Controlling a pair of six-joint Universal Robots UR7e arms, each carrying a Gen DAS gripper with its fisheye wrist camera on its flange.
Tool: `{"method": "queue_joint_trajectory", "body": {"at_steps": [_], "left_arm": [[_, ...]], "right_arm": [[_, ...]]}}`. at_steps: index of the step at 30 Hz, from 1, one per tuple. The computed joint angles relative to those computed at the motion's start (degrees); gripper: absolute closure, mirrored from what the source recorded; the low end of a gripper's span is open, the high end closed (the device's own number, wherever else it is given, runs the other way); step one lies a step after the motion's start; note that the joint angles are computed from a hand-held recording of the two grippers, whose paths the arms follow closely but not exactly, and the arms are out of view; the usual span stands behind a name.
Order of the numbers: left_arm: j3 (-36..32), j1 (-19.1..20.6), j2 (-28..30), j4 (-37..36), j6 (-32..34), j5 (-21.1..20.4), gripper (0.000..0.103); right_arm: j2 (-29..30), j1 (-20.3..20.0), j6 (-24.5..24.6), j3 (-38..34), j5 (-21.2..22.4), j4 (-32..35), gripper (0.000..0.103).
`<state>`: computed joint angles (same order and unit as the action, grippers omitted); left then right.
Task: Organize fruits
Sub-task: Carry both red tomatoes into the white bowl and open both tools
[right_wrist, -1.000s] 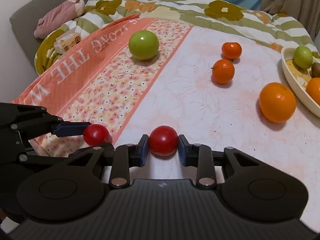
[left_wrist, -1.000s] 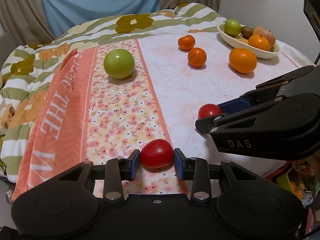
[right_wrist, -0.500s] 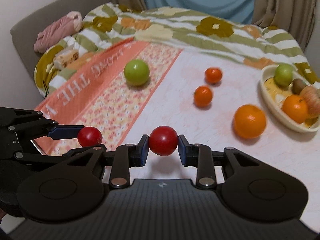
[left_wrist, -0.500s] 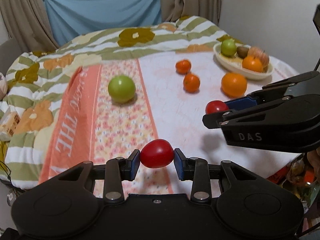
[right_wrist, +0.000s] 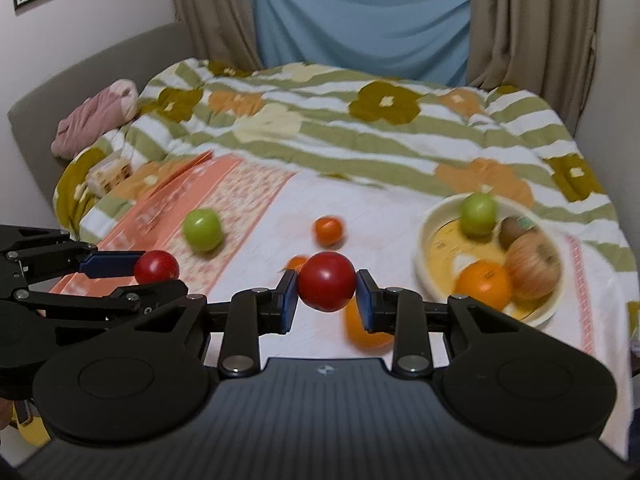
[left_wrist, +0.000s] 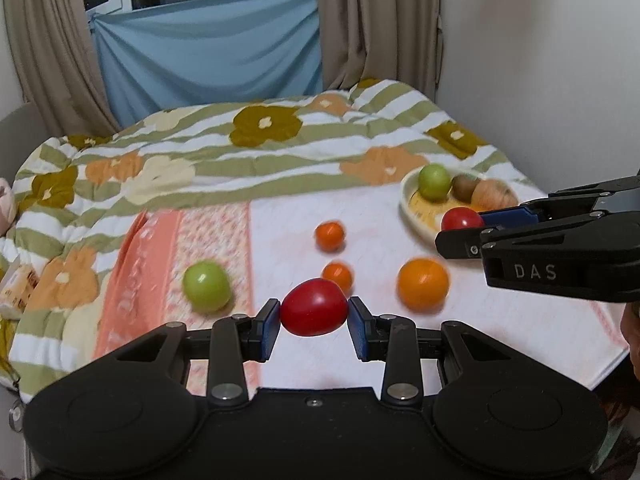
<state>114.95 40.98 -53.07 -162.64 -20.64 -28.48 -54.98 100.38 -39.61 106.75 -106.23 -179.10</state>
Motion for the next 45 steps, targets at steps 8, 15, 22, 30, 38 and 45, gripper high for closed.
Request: {"method": "queue_joint_trajectory", "body": {"at_steps": [8, 15, 22, 30, 38, 45], "left_arm": [[-11.9, 1.8, 9.0, -5.0, 8.4, -1.5, 0.063], [-24.2, 5.2, 17.2, -5.0, 13.0, -5.5, 0.063], [-37.0, 8.5, 25.7, -0.8, 15.9, -7.1, 0.063], [-48.1, 11.0, 33.1, 5.3, 18.8, -8.0, 0.063], [-51.8, 11.8, 35.4, 9.5, 17.7, -7.9, 0.058], [-48.9, 11.0, 33.2, 9.6, 14.0, -6.4, 0.035]], "right_arm": [[0.1, -3.8, -2.9, -8.7, 1.7, 5.3, 0.057], [3.8, -7.2, -5.2, -19.3, 2.7, 11.7, 0.057], [9.0, -10.1, -7.1, -29.9, 3.8, 19.7, 0.057], [12.6, -11.8, -8.3, -36.5, 4.6, 24.9, 0.057], [13.5, -12.6, -8.2, -38.7, 4.9, 27.8, 0.057], [13.7, -12.7, -8.0, -39.1, 5.2, 28.6, 0.057]]}}
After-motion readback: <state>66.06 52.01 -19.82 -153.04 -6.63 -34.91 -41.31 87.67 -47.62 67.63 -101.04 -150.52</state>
